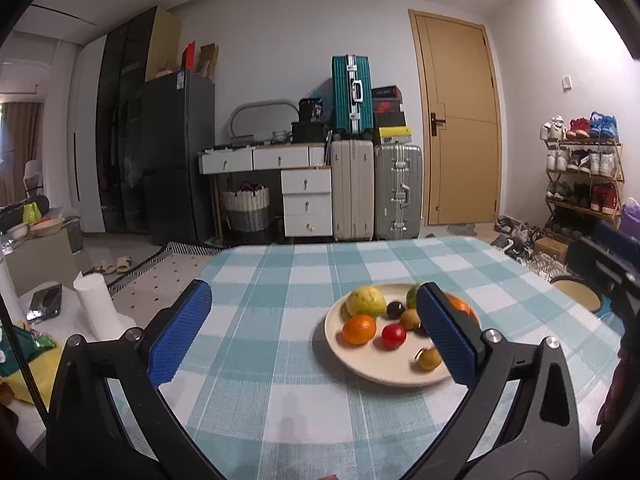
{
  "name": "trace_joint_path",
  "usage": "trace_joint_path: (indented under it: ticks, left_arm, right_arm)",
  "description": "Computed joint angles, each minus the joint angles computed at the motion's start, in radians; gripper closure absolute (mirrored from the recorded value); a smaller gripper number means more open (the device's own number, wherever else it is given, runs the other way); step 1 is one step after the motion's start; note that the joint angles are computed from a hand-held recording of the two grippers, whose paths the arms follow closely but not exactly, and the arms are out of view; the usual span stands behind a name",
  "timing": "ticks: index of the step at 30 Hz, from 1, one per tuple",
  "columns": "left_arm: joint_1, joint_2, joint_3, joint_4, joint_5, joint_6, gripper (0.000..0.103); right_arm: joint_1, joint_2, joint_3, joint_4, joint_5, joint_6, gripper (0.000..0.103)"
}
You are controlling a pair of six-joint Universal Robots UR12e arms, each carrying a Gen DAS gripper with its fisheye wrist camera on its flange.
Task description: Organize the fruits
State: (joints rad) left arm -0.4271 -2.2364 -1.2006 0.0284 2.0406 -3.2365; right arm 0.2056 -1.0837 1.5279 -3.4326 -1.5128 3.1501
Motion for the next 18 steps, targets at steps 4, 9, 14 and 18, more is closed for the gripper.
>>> trace_joint_path:
  ticks: [4,9,14,18]
  left_arm:
    - [0.005,-0.008,-0.019,0.050,-0.019,-0.002,0.001]
    - [0.016,-0.013,-0.025,0.052,-0.065,-0.030,0.001]
    - [0.022,-0.018,-0.023,0.043,-0.086,-0.039,0.001]
    - [0.032,-0.020,0.006,-0.094,-0.123,-0.074,0.001]
  right_arm:
    - [0.006,0.008,-0.001,0.005,-0.027,-0.036,0.002]
    - [0.008,0.019,0.005,-0.005,-0.042,-0.051,0.002]
    - [0.003,0.025,-0.008,0.059,-0.031,-0.039,0.002]
    - [-0.001,0.029,-0.029,0.158,-0.024,-0.020,0.001]
